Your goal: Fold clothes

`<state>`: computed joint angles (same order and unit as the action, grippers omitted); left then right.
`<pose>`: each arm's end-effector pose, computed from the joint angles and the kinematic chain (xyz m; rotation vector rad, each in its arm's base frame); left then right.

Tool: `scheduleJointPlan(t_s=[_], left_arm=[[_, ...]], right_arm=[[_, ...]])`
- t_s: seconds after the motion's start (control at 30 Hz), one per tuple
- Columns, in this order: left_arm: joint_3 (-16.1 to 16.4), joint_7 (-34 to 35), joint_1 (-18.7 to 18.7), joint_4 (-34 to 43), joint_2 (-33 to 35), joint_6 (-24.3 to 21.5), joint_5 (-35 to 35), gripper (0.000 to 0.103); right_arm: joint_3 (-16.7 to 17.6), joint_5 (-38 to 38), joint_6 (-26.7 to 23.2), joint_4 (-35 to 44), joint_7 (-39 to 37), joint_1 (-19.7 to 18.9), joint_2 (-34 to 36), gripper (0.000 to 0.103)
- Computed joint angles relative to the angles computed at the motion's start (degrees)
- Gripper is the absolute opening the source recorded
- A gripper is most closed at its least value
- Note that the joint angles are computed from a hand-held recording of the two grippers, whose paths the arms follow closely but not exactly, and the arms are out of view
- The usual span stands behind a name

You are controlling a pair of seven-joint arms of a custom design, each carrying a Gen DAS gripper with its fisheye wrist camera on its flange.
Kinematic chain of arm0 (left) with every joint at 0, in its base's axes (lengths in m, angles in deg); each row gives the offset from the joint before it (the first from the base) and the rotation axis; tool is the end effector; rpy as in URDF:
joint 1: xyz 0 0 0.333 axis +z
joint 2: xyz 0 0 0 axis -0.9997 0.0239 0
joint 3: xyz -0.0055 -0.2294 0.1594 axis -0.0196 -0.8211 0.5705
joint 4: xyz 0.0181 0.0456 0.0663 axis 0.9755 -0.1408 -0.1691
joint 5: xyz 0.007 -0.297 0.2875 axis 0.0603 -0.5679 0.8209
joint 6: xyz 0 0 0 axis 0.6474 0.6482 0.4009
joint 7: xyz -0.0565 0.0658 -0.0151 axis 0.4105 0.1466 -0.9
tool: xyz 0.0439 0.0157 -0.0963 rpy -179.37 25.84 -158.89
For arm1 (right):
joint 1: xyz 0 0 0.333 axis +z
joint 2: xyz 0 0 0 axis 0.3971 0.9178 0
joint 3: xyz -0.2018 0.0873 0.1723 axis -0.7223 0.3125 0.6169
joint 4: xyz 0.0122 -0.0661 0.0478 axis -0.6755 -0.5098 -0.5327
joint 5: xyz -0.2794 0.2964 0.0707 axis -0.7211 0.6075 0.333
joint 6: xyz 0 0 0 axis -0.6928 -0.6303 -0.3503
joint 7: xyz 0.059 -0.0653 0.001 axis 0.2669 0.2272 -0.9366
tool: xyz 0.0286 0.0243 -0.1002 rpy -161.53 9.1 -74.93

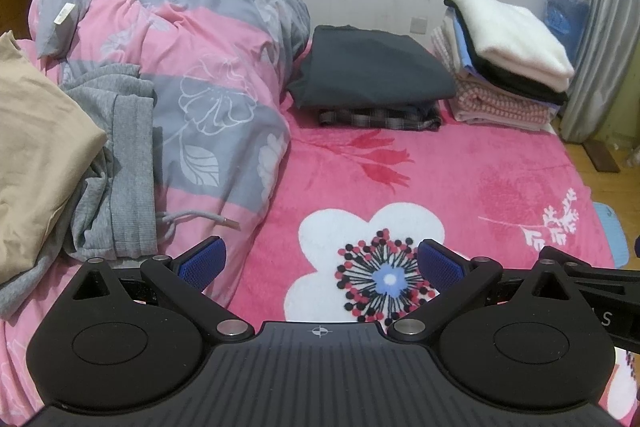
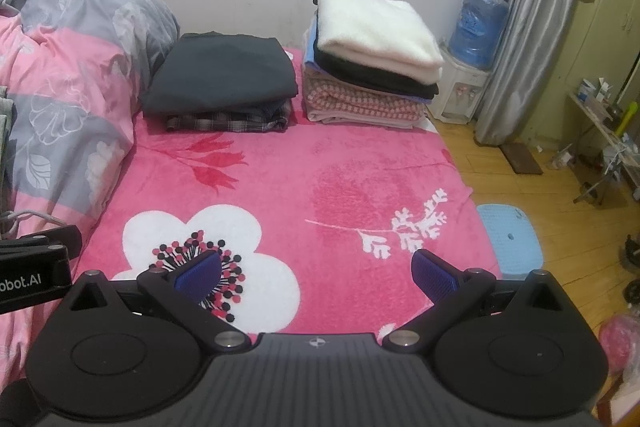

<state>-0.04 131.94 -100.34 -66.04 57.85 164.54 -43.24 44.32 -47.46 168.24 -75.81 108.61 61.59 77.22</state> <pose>0.5868 -0.2423 0.6643 -1.7472 1.8560 -0.6788 0.5663 0.3981 0.6682 -1.7344 2.0122 -0.8447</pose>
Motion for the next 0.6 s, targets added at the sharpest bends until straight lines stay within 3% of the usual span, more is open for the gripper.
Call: scheduleJointPlan(t_s=[0.6], left_arm=[[-0.03, -0.23, -0.01, 0.32, 0.40, -0.06, 0.08, 0.103]], right_arm=[[-0.02, 0.22, -0.58, 0.51, -0.40, 0.00, 0.35, 0.103]])
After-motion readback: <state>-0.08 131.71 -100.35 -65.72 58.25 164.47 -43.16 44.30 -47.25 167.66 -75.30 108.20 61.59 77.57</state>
